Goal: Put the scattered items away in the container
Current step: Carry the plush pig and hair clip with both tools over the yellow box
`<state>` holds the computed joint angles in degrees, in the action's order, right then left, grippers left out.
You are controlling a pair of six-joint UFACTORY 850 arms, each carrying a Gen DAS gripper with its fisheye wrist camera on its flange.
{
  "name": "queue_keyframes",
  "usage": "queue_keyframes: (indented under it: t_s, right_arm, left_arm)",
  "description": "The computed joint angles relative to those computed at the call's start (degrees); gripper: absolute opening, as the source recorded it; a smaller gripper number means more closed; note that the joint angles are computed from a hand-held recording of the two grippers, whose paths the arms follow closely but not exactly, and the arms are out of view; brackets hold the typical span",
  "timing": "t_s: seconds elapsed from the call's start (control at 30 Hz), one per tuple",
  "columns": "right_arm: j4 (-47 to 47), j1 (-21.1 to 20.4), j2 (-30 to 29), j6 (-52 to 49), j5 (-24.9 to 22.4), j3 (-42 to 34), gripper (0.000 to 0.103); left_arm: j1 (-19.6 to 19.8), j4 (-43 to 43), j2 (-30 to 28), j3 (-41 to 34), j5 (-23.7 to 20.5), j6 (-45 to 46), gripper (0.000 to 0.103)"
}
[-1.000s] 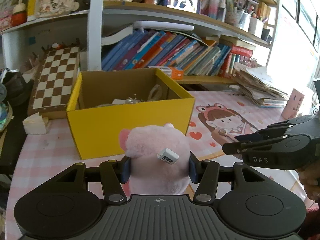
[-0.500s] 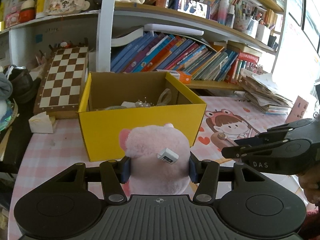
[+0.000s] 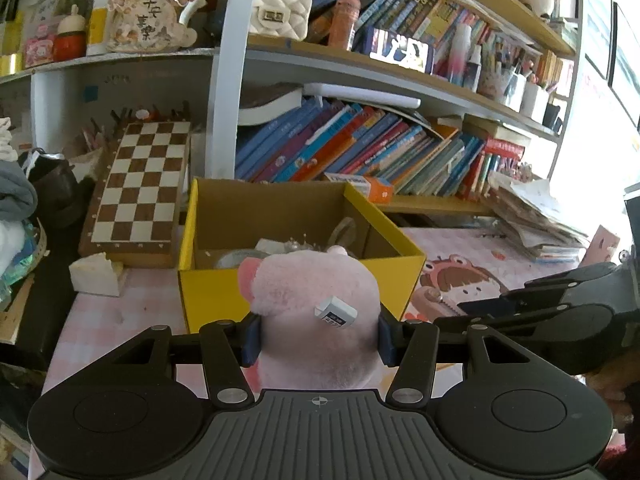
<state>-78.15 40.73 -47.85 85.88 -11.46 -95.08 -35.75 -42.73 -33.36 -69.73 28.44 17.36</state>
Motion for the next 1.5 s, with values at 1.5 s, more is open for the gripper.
queue_keyframes:
  t_s: [1.5]
  right_arm:
    - [45.3, -2.5, -18.5, -54.2, -4.0, -35.6, 0.023]
  left_arm:
    - [5.6, -12.7, -11.1, -19.3, -0.3, 16.8, 0.053]
